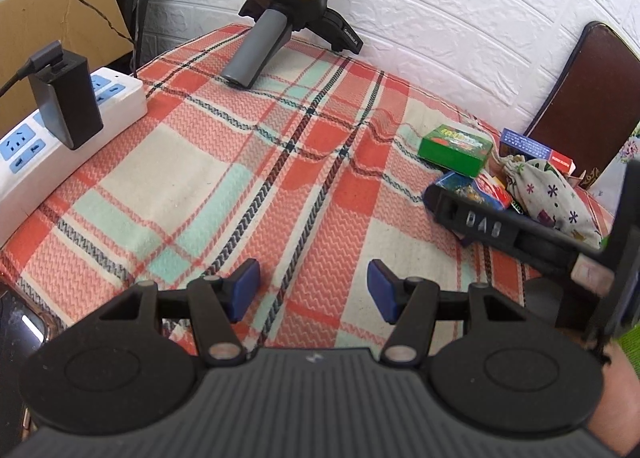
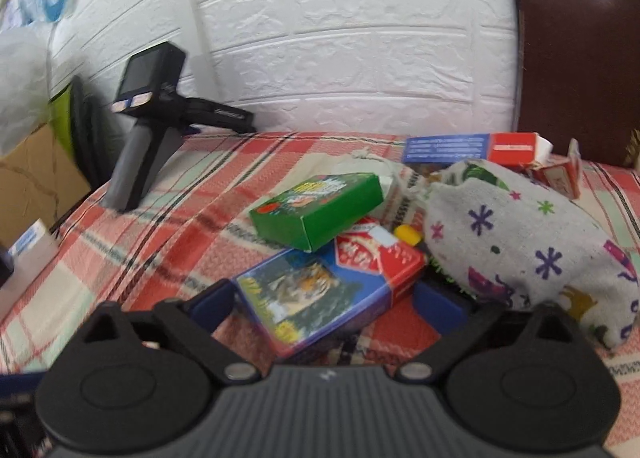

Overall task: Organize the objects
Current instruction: 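Grasp the tiger-print card box with the left gripper and lift it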

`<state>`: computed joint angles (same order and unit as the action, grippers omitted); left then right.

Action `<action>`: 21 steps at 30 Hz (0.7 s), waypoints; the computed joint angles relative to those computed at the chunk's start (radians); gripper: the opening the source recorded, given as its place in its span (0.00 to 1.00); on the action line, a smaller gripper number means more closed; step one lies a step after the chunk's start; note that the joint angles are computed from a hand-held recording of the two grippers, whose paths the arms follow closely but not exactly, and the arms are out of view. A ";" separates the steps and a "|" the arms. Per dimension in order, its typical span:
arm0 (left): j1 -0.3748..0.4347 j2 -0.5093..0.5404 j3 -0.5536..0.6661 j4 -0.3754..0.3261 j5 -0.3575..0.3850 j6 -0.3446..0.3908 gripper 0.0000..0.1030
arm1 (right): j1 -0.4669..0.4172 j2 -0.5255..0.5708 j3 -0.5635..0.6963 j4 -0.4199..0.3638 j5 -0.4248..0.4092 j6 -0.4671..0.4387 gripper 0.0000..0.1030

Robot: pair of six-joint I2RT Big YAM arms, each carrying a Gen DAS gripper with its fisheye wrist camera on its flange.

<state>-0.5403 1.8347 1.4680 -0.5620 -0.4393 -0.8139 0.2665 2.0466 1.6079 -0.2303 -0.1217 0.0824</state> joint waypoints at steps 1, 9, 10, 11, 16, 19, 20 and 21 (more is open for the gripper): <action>0.001 -0.003 -0.003 0.002 -0.001 -0.001 0.60 | 0.000 -0.006 -0.010 0.007 -0.016 -0.033 0.74; 0.041 0.064 0.129 0.007 0.040 0.125 0.60 | -0.016 -0.028 -0.039 0.012 -0.090 -0.099 0.61; 0.048 0.085 0.165 0.012 0.060 0.163 0.60 | -0.018 -0.032 -0.046 0.017 -0.095 -0.091 0.66; 0.054 0.106 0.200 0.022 0.093 0.205 0.60 | -0.019 -0.034 -0.051 0.021 -0.097 -0.088 0.71; 0.079 0.241 0.389 -0.018 0.211 0.348 0.60 | -0.021 -0.023 -0.035 0.018 -0.103 -0.083 0.77; 0.097 0.283 0.430 -0.011 0.284 0.329 0.60 | -0.021 -0.006 -0.011 0.012 -0.099 -0.080 0.79; 0.100 0.288 0.435 -0.005 0.306 0.321 0.59 | -0.020 -0.001 -0.003 0.008 -0.101 -0.083 0.80; 0.100 0.292 0.443 -0.010 0.319 0.320 0.57 | -0.021 0.002 0.004 0.003 -0.108 -0.090 0.78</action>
<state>-0.4403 2.1266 1.9105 -0.5718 -0.1204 -0.4944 0.2460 2.0491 1.6117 -0.2277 -0.2294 -0.0080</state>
